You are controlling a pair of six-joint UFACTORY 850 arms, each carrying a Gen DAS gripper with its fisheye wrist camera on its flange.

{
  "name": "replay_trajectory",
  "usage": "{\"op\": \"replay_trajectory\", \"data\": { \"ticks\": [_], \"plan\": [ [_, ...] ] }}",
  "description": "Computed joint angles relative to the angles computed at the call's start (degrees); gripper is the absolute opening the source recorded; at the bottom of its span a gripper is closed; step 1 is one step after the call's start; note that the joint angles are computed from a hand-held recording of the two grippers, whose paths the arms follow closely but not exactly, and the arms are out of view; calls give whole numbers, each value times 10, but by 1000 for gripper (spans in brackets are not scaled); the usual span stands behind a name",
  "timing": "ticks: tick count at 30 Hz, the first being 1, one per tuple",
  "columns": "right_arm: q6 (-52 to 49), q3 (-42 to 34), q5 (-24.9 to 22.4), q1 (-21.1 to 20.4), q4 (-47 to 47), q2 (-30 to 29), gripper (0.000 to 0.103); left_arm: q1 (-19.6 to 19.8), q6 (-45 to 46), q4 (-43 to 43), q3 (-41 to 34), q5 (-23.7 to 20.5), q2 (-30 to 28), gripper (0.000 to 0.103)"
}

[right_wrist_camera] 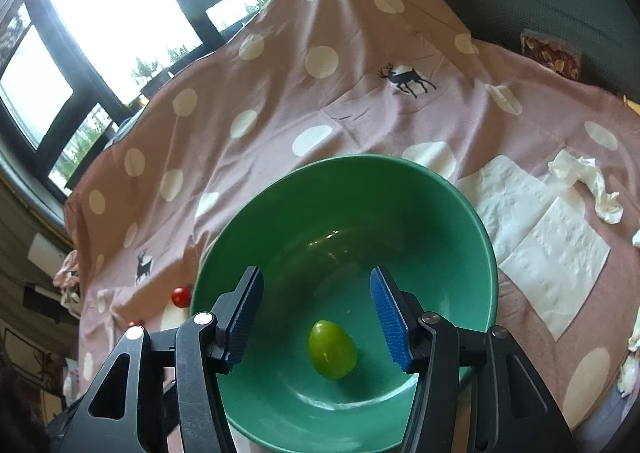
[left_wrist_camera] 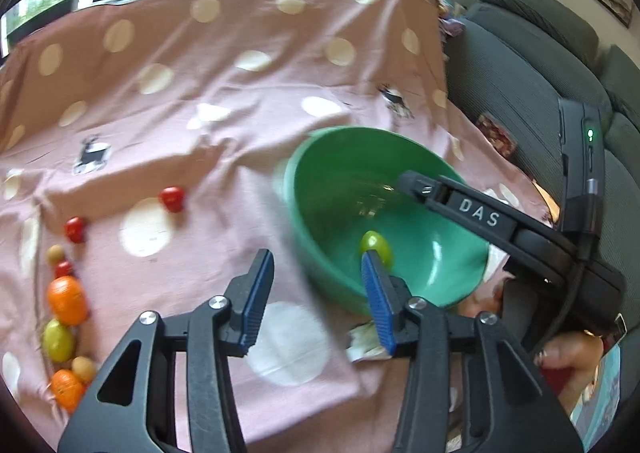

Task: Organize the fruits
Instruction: 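Open the right gripper to drop the lime into the bowl and withdraw, then move the right gripper back to the fruits and around the large orange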

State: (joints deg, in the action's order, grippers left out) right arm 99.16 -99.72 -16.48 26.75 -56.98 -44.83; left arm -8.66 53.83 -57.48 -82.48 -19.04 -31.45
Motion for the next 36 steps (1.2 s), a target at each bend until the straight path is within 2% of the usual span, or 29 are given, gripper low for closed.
{"op": "replay_trajectory", "data": {
  "ticks": [3,6,9,14,18,22,26,30,34,36],
  "plan": [
    [30,-16,-31,8,-45,-11,57,24,-13,-18,37,31,27,52],
    [-13,-41,-61,14,-18,-28,57,44,-88,22,71,86,50,54],
    [-69,-84,-117,21,17,-56,57,67,-152,45,103,122,66,56],
    [-112,-143,-214,34,19,-96,57,110,-224,74,112,120,57,56],
    [-117,-157,-243,39,6,-106,57,127,-343,169,104,121,46,56],
    [-120,-184,-301,50,-13,-122,57,142,-281,97,106,109,42,56],
    [-187,-210,-345,58,17,-134,57,143,-322,131,110,117,45,56],
    [-236,-204,-349,61,50,-124,57,146,-272,84,114,115,48,57],
    [-239,-167,-310,64,48,-96,57,150,-277,82,114,113,49,58],
    [-202,-132,-269,67,19,-69,57,152,-303,100,114,114,49,59]
  ]
}}
